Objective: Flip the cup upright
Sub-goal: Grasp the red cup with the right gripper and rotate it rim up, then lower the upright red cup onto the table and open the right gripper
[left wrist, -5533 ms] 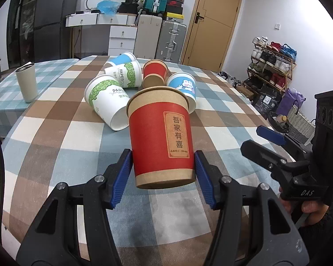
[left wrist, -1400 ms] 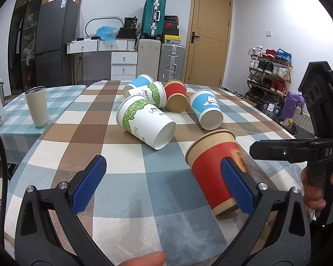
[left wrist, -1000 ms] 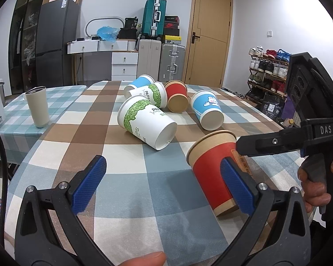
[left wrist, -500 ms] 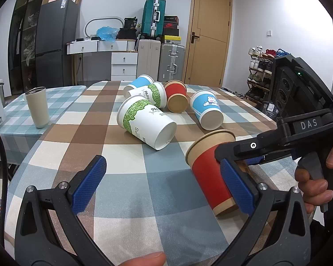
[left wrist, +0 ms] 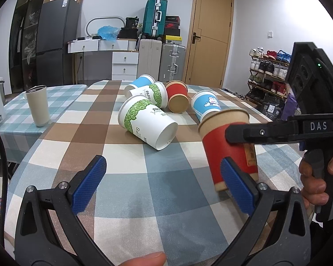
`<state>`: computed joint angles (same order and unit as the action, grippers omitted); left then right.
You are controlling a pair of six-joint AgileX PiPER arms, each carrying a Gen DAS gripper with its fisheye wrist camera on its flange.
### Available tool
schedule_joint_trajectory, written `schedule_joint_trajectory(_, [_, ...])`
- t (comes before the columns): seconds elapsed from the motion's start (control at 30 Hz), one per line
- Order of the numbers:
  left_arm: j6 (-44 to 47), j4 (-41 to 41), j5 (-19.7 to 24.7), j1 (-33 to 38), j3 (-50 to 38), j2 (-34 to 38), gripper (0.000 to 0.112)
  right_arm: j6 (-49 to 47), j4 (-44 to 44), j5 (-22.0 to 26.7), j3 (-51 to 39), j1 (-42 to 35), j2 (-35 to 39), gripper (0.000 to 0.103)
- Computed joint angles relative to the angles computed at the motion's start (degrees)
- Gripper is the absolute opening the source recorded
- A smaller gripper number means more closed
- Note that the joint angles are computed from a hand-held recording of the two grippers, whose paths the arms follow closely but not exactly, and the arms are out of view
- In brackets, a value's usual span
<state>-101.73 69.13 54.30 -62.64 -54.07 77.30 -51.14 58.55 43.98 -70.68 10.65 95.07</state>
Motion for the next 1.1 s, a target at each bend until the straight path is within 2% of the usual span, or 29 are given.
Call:
schedule_joint_trajectory(0.1, [-0.2,0.0,-0.1,0.1,0.0,0.1,0.102,-0.4,-2.1,-7.6,2.0,2.5,-1.9,0.066])
schedule_joint_trajectory(0.17, [-0.3,0.0,-0.2,0.2,0.1,0.0,0.102,-1.0,-2.4,-10.5,2.4,3.6,-2.3,0.066])
schedule_joint_trajectory(0.4, [-0.6,0.0,-0.3,0.3,0.3,-0.2,0.102,0.6,-7.0,-19.7,3.2,7.8,-2.4,0.066])
schedule_joint_trajectory(0.53, [-0.6,0.1,-0.3,0.4,0.5,-0.2,0.102,4.4,-11.7,-22.9,2.0,9.6,-0.9,0.066])
schedule_joint_trajectory(0.63, [-0.6,0.1,-0.3,0.4,0.5,-0.2,0.102,8.3,-15.8,-23.4,1.3,10.5,0.0,0.066])
schedule_joint_trajectory(0.83, [-0.6,0.1,-0.3,0.3,0.4,-0.2,0.102,7.6,-16.2,-22.9,2.1,10.8,-0.9,0.064])
schedule_joint_trajectory(1.1, [-0.7,0.1,-0.3,0.3,0.5,-0.2,0.102,-1.2,-9.2,-19.4,6.2,8.4,-4.5,0.063])
